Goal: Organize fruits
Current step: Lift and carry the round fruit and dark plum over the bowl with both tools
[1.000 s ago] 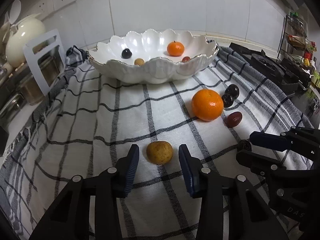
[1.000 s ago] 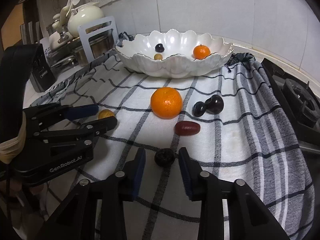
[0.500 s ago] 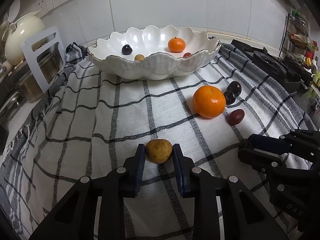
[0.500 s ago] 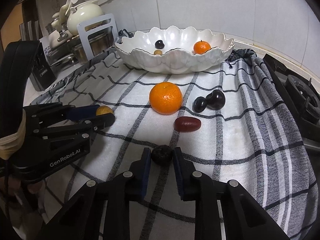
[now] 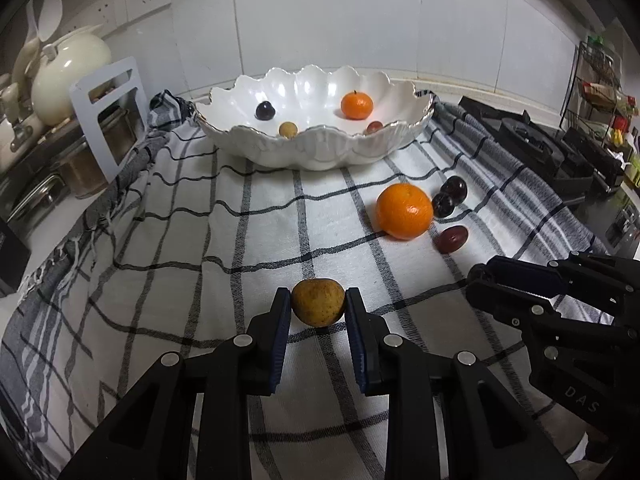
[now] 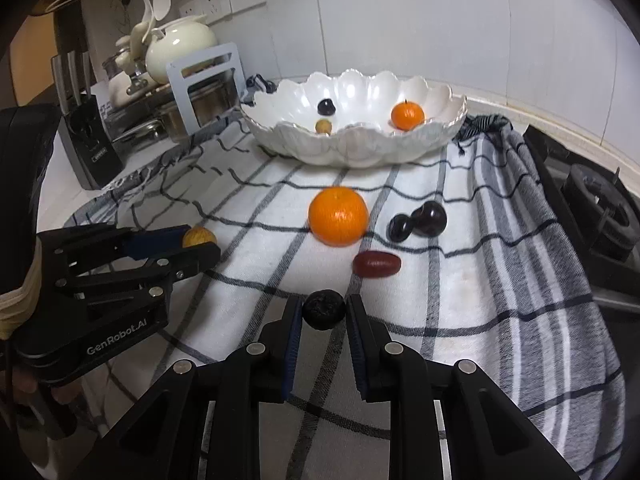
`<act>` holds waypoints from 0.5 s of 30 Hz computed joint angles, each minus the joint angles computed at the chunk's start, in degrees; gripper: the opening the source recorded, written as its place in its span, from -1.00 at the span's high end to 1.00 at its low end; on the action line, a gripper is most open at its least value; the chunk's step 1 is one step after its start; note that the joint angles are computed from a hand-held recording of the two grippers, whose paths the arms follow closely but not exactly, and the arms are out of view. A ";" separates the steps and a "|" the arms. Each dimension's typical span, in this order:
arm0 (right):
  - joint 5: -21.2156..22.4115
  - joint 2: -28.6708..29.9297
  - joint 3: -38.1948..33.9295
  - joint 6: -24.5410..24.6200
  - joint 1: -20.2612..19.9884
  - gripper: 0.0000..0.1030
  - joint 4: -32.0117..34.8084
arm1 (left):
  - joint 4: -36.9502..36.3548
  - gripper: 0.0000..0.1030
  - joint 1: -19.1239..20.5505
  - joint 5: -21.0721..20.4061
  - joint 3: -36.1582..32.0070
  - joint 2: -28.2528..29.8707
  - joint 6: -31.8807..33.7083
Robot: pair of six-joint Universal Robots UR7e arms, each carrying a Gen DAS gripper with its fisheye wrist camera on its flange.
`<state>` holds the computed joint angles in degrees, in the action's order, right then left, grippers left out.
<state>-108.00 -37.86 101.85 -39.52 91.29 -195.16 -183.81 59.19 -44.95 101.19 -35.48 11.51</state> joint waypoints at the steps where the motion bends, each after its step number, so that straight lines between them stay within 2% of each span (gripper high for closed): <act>1: 0.18 -0.18 0.17 -0.15 0.10 0.53 -0.23 | -0.28 0.46 -0.20 0.16 0.22 -0.13 -0.18; 15: 3.09 -3.50 2.63 -2.05 1.76 0.53 -3.32 | -7.03 0.46 -4.03 2.14 3.52 -2.37 -1.20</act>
